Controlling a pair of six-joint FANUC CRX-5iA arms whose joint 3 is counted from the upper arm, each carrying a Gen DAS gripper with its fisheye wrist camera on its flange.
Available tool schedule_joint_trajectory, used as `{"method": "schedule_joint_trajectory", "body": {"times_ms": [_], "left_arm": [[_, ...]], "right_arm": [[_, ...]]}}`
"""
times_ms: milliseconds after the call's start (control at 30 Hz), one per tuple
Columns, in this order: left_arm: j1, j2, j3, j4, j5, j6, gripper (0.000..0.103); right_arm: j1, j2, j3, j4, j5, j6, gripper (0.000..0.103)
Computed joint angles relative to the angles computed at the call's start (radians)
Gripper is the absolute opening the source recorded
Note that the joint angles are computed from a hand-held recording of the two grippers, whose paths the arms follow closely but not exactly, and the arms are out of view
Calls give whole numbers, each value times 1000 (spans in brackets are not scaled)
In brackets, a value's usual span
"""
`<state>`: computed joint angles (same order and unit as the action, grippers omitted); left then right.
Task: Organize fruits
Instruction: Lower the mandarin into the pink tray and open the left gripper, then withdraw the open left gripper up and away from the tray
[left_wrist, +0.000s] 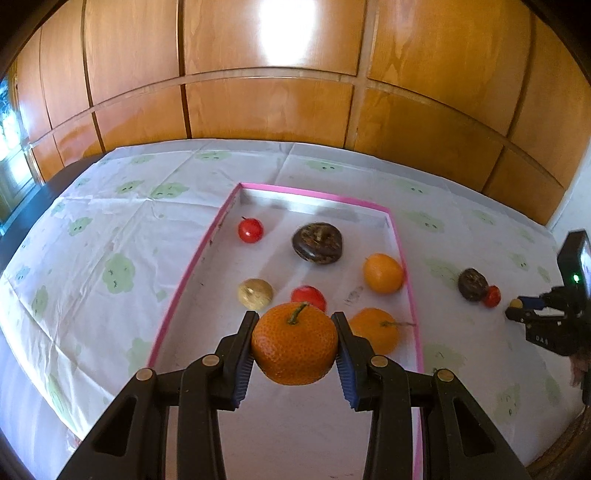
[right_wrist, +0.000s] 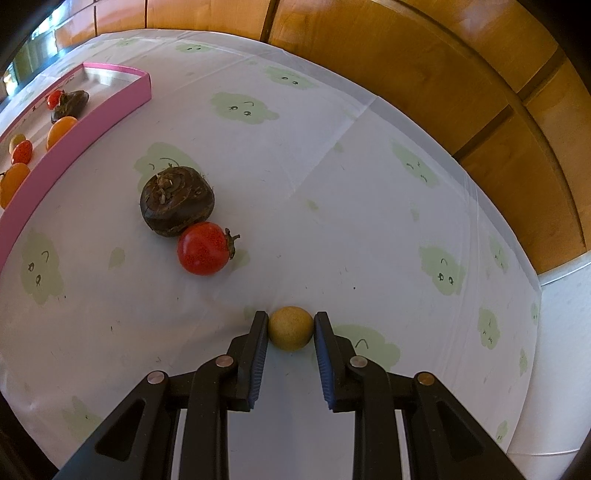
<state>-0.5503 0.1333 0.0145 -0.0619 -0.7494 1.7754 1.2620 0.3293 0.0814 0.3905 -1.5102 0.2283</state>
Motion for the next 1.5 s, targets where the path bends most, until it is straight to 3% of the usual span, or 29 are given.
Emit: {"method": "schedule_joint_trajectory", "body": {"times_ms": [300, 733, 933, 1200, 1500], "left_arm": [[99, 81, 63, 178, -15, -111, 40], [100, 238, 236, 146, -60, -106, 42], [83, 210, 219, 81, -85, -22, 47], [41, 96, 111, -22, -29, 60, 50], [-2, -1, 11, -37, 12, 53, 56]], "right_arm": [[2, 8, 12, 1, -13, 8, 25], [2, 12, 17, 2, -18, 12, 25], [2, 12, 17, 3, -20, 14, 25], [6, 20, 23, 7, -31, 10, 25], [8, 27, 32, 11, -42, 3, 25]]}}
